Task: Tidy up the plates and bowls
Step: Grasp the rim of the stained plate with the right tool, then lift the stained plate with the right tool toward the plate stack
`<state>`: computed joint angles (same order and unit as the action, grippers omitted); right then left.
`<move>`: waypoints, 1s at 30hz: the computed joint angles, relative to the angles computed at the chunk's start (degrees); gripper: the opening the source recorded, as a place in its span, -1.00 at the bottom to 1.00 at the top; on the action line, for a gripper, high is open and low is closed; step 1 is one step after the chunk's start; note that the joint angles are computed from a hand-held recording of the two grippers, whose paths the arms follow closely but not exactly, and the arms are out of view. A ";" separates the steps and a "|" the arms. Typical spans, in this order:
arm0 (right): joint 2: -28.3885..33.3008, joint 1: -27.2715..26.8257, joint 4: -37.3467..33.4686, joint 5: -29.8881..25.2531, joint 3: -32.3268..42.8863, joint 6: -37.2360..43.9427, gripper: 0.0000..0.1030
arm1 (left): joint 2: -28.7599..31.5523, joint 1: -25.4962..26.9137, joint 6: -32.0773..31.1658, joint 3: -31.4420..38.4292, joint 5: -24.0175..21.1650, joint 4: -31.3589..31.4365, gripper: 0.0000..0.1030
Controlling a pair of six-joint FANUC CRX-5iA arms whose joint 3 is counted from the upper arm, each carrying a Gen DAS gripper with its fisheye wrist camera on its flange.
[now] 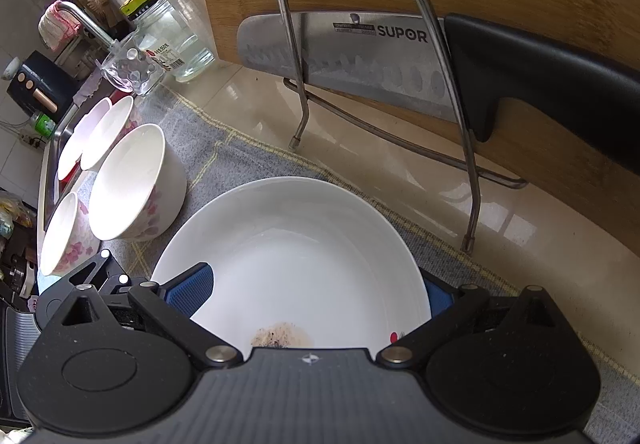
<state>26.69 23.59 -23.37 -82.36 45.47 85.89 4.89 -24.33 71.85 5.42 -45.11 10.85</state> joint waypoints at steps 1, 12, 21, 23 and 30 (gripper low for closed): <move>-0.07 -0.02 -0.09 -0.06 -0.06 -0.13 1.00 | -0.02 -0.03 -0.01 0.03 -0.08 -0.08 1.00; -2.10 0.73 0.20 0.12 -2.48 -0.79 1.00 | -0.66 -0.13 -0.78 0.41 -1.91 -0.90 0.98; -4.95 1.58 0.42 1.39 -5.65 -1.98 1.00 | -1.66 -0.07 -2.02 0.22 -3.68 -0.28 0.98; -5.72 1.69 0.44 1.70 -6.46 -2.39 1.00 | -1.91 -0.07 -2.31 0.23 -4.13 -0.05 0.98; -8.89 2.83 1.46 3.34 -9.74 -3.94 1.00 | -2.16 0.01 -3.54 1.01 -5.86 0.51 0.98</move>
<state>17.80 26.42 -21.91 -79.02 35.73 81.94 2.72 -24.31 68.31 6.43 -50.97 11.36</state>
